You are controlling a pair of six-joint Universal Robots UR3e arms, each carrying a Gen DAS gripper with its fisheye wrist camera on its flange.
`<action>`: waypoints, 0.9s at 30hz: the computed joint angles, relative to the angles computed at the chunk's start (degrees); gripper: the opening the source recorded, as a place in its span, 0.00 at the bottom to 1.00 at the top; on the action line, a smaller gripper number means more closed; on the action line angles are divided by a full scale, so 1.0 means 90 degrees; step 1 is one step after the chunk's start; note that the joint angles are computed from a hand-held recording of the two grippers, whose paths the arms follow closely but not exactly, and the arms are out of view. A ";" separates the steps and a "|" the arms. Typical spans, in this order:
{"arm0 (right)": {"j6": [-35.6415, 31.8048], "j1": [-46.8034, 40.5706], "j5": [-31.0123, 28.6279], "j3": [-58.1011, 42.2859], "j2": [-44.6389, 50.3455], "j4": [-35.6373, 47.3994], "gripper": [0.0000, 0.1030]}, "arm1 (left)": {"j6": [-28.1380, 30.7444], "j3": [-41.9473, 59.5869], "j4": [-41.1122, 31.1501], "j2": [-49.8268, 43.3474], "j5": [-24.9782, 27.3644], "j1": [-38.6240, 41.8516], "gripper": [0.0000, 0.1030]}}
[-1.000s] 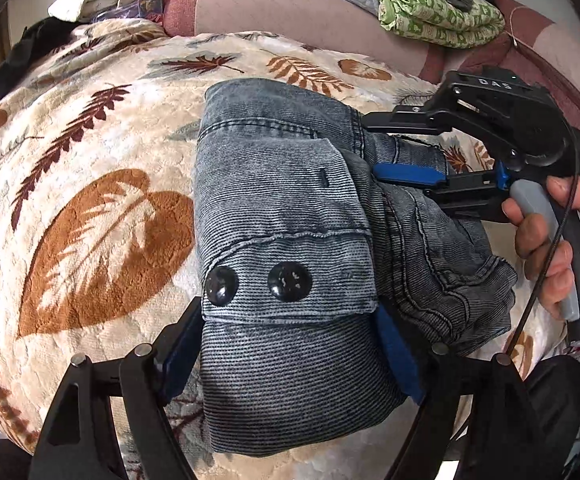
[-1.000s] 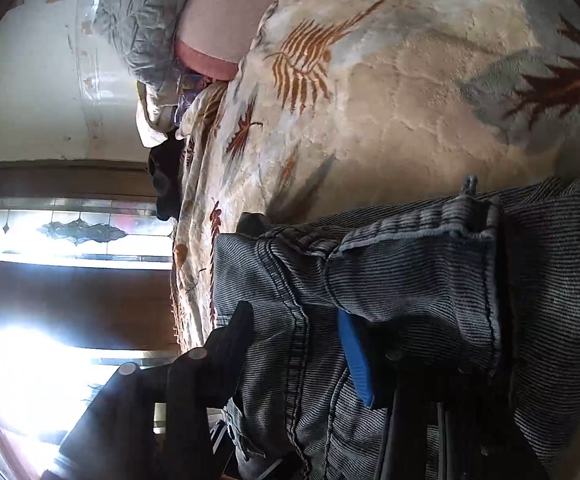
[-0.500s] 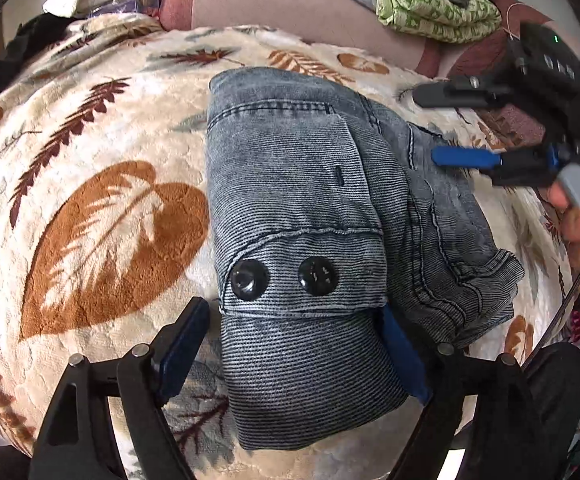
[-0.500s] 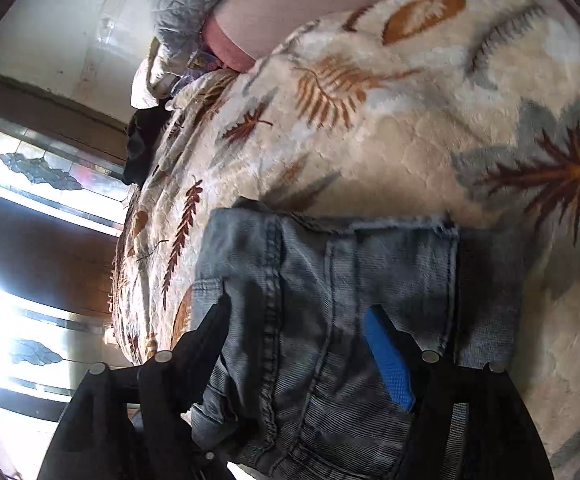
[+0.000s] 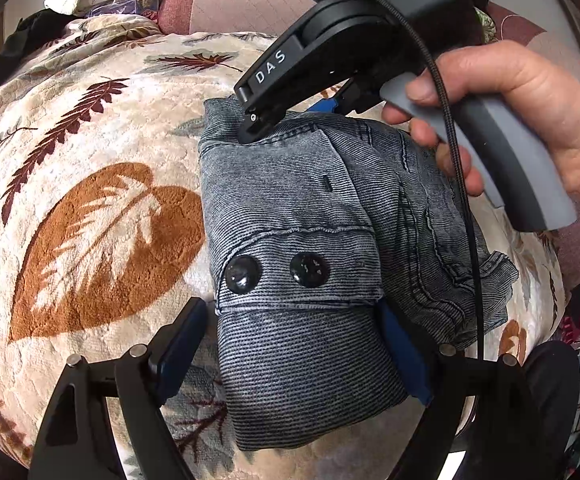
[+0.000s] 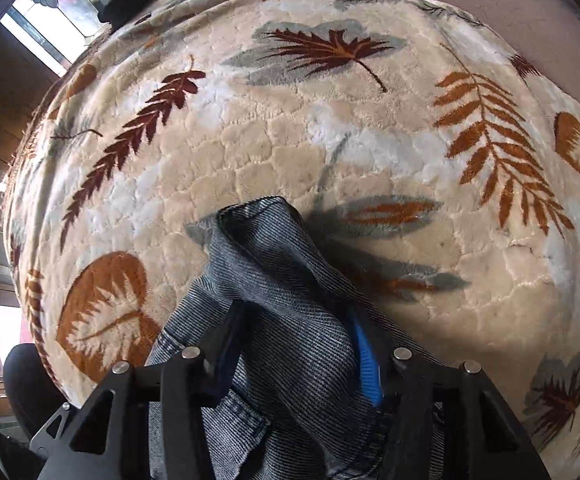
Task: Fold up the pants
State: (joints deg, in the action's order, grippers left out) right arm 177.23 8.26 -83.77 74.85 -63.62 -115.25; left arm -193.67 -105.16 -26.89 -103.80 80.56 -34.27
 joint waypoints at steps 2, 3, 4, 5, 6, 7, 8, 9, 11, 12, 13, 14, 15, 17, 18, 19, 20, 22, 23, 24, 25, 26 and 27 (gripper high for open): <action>0.0165 0.0014 -0.0111 0.0245 -0.0029 -0.0408 0.51 | 0.0047 -0.0080 0.0046 0.0081 -0.0012 0.0033 0.85; 0.0220 0.0048 -0.0185 0.0255 0.0003 -0.0515 0.51 | 0.0048 -0.0110 0.0056 0.0110 -0.0019 0.0038 0.85; 0.0260 0.0065 -0.0245 0.0350 -0.0059 -0.0614 0.52 | 0.0048 -0.0122 0.0050 0.0132 -0.0033 0.0043 0.85; 0.0244 0.0036 -0.0203 0.0525 -0.0203 -0.0735 0.55 | 0.0055 -0.0122 0.0011 0.0163 -0.0053 0.0050 0.85; 0.0242 -0.0011 -0.0170 0.0767 -0.0444 -0.0845 0.55 | 0.0053 -0.0142 -0.0037 0.0236 -0.0093 0.0070 0.85; 0.0286 -0.0082 -0.0073 0.1082 -0.0803 -0.0979 0.55 | 0.0005 -0.0208 -0.0043 0.0328 -0.0210 0.0145 0.85; 0.0263 -0.0203 0.0099 0.1460 -0.1231 -0.1092 0.55 | -0.0059 -0.0310 -0.0021 0.0439 -0.0406 0.0280 0.84; 0.0234 -0.0361 0.0309 0.1844 -0.1708 -0.1117 0.55 | -0.0122 -0.0400 -0.0042 0.0603 -0.0551 0.0399 0.84; 0.0244 -0.0705 0.0623 0.2742 -0.2838 -0.1167 0.59 | -0.0140 -0.0759 0.0293 0.1058 -0.0717 0.0677 0.84; 0.0288 -0.0766 0.0596 0.3077 -0.3360 -0.1096 0.60 | -0.0177 -0.0917 0.0511 0.1306 -0.0658 0.0757 0.84; 0.0204 -0.0945 0.0621 0.3566 -0.3998 -0.1040 0.60 | -0.0234 -0.0972 0.0609 0.1507 -0.0500 0.0786 0.84; 0.0166 -0.1075 0.0552 0.4005 -0.4611 -0.0974 0.60 | -0.0265 -0.0896 0.0555 0.1589 -0.0263 0.0782 0.84; 0.0092 -0.1166 0.0350 0.4472 -0.5196 -0.0902 0.61 | -0.0290 -0.0705 0.0384 0.1536 -0.0003 0.0749 0.84; 0.0120 -0.1004 -0.0268 0.5186 -0.5992 -0.0820 0.61 | -0.0327 -0.0256 -0.0053 0.1210 0.0124 0.0799 0.84; 0.0106 -0.0931 -0.0447 0.5561 -0.6336 -0.0738 0.61 | -0.0300 0.0008 -0.0286 0.0944 0.0174 0.0776 0.84; 0.0004 -0.0908 -0.0564 0.5946 -0.6534 -0.0693 0.61 | -0.0198 0.0354 -0.0604 0.0592 0.0336 0.0658 0.84; 0.0076 -0.0732 -0.0792 0.6272 -0.6644 -0.0718 0.60 | -0.0009 0.0825 -0.1142 0.0169 0.0570 0.0460 0.85; 0.0175 -0.0563 -0.1085 0.7036 -0.7118 -0.1377 0.61 | 0.0005 0.1059 -0.1238 -0.0286 0.1233 0.0059 0.86; 0.0172 -0.0568 -0.1120 0.7117 -0.7212 -0.1431 0.61 | -0.0033 0.0984 -0.1000 -0.0303 0.1482 -0.0061 0.88; 0.0208 -0.0625 -0.1075 0.7080 -0.7200 -0.1378 0.62 | -0.0023 0.1078 -0.1101 -0.0322 0.1638 -0.0136 0.88; 0.0225 -0.0653 -0.1051 0.6961 -0.7145 -0.1266 0.62 | -0.0057 0.1145 -0.1214 -0.0275 0.1682 -0.0155 0.88; 0.0177 -0.0685 -0.0999 0.6853 -0.7142 -0.1180 0.62 | -0.0079 0.1159 -0.1293 -0.0159 0.1577 -0.0103 0.85; 0.0066 -0.0910 -0.0793 0.6780 -0.7405 -0.0928 0.63 | -0.0078 0.1066 -0.1288 0.0038 0.1383 -0.0017 0.85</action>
State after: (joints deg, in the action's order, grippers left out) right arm 177.82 0.07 -90.91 135.87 -130.27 -123.60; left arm -194.37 -95.57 -38.49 -103.46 93.01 -34.42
